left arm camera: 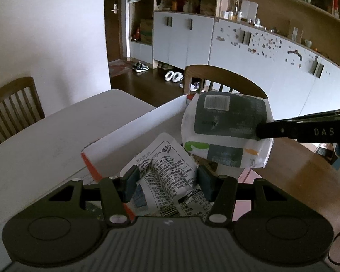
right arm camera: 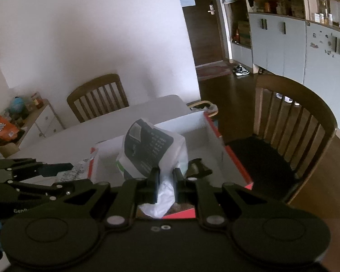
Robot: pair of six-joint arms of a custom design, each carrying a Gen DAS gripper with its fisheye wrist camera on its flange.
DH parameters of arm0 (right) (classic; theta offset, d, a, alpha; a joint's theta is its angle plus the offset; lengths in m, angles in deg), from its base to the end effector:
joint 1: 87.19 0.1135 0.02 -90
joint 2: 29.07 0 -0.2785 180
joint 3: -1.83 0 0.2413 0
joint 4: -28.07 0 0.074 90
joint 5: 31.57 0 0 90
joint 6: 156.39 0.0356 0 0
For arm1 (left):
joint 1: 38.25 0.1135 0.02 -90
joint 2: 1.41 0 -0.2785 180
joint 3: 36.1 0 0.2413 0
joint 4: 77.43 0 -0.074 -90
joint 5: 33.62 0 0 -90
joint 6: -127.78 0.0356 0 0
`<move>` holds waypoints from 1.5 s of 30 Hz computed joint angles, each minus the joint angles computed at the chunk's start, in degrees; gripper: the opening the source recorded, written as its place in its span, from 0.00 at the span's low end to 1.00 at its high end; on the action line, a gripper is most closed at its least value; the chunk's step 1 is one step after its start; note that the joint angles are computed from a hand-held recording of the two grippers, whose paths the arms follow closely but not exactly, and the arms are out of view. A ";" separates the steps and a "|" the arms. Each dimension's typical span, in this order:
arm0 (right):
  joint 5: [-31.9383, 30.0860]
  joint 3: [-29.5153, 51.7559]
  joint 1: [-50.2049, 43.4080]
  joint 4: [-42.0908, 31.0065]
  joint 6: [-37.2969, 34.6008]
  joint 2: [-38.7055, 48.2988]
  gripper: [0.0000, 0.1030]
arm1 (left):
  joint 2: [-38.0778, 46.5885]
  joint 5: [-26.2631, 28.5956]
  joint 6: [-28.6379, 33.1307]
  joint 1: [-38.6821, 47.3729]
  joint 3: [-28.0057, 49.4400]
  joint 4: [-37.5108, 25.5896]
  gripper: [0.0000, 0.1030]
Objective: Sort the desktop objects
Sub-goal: 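Carry the paper and wet-wipes pack over the shoebox with both grippers, then lower the paper and wet-wipes pack into the shoebox and open both grippers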
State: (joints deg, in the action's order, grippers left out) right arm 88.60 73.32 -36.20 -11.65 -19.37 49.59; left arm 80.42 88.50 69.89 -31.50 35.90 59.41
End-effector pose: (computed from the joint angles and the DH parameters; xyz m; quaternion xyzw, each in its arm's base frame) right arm 0.1878 0.2034 0.2800 0.0645 0.9008 0.1090 0.4154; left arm 0.2812 0.0142 0.2648 0.2857 0.8698 -0.1459 0.3749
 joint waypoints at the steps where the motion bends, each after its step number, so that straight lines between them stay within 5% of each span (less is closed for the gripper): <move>1: -0.53 -0.62 -0.82 0.39 -0.51 -0.38 0.12 | -0.06 -0.76 -0.62 -1.02 -0.15 0.40 0.53; 21: -10.30 -1.41 -13.71 8.67 -10.87 6.78 0.12 | 9.21 -16.48 -2.96 -15.30 -1.43 10.36 0.53; 45: -16.74 -2.12 -14.75 9.03 -14.22 10.47 0.20 | 16.88 -17.57 -3.08 -14.82 4.72 3.39 0.56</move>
